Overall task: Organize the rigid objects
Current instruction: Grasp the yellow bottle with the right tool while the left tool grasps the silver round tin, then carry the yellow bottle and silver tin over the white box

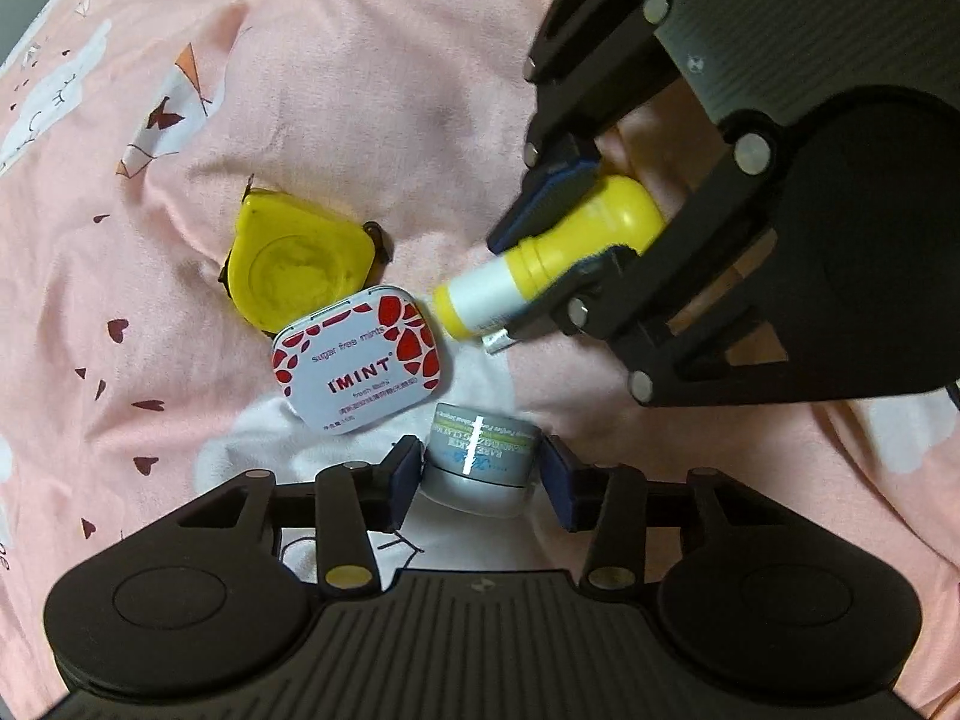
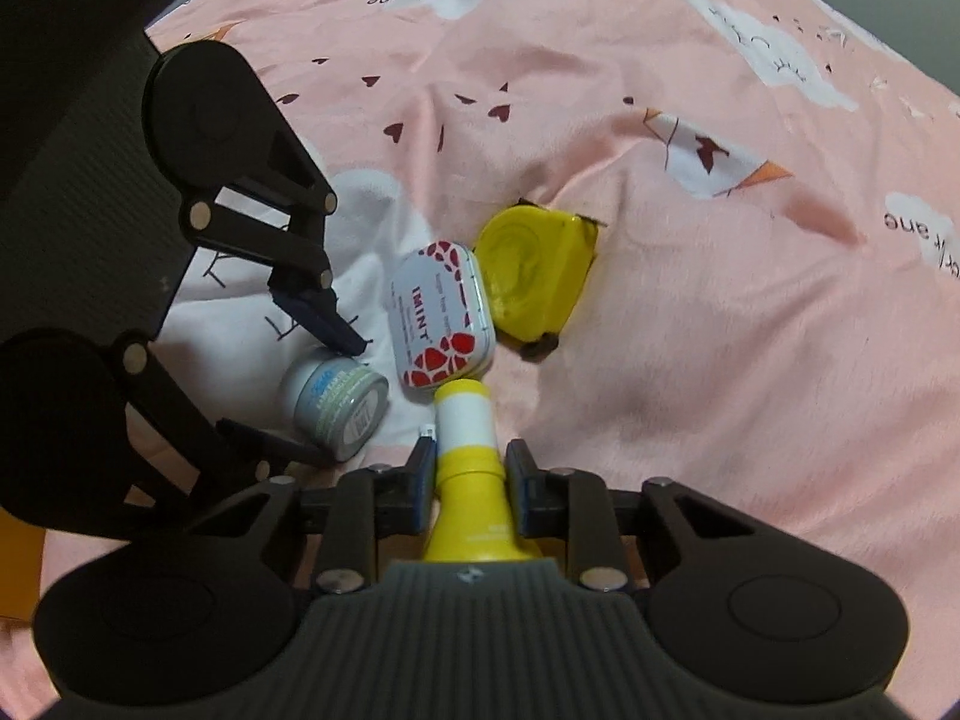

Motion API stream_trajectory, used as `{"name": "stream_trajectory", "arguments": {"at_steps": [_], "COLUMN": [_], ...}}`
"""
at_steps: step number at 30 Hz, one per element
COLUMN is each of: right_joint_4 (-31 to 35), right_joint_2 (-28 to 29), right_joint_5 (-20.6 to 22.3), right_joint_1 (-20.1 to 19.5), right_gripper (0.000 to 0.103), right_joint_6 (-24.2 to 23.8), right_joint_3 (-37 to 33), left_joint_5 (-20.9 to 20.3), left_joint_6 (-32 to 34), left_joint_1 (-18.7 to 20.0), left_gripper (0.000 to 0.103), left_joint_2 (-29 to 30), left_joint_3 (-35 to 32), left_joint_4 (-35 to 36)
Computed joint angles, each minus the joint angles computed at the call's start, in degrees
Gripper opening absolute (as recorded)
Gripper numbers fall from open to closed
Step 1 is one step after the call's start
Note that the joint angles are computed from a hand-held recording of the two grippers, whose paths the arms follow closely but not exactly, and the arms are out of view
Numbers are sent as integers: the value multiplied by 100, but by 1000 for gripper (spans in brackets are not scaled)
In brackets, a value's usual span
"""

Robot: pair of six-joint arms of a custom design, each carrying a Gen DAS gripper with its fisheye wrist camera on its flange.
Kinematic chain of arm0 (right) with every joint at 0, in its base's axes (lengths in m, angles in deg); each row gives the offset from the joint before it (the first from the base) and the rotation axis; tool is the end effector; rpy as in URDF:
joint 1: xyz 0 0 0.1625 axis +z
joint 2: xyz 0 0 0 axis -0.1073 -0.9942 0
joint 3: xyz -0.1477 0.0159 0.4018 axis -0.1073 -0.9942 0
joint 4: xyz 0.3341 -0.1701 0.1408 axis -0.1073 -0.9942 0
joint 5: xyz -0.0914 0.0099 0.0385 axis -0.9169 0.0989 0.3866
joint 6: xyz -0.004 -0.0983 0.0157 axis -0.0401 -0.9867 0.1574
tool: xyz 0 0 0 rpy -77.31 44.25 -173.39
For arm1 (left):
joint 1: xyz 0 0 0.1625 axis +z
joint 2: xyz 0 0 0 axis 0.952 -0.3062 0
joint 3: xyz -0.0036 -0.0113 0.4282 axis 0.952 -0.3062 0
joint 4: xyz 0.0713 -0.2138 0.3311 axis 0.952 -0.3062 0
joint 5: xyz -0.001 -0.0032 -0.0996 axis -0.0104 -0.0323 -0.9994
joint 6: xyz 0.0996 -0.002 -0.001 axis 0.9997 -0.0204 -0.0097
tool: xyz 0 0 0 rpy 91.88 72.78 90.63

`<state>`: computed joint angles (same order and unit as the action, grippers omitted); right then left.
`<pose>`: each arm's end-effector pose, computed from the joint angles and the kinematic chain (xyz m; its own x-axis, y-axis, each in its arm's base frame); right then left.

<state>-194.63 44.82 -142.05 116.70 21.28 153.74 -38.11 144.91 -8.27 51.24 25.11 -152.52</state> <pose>0.3408 -0.7204 0.0600 -0.7653 -0.0680 0.6400 -0.3417 0.8856 -0.3145 -0.1747 -0.7905 0.2227 0.2258 0.9733 0.0423 0.7737 -0.2055 0.5993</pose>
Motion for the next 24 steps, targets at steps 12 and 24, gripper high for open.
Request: {"name": "stream_trajectory", "arguments": {"at_steps": [12, 24], "right_joint_4": [-137, -592], "right_joint_2": [-84, -147], "right_joint_5": [-213, -566], "right_joint_1": [144, 562], "right_gripper": [24, 24], "right_joint_6": [473, 351], "right_joint_3": [189, 235], "left_joint_5": [-504, -1334], "left_joint_6": [43, -97], "left_joint_1": [50, 7], "left_gripper": [46, 46], "left_joint_2": [-403, -976], "left_joint_3": [309, 349], "left_joint_4": [-396, -457]}}
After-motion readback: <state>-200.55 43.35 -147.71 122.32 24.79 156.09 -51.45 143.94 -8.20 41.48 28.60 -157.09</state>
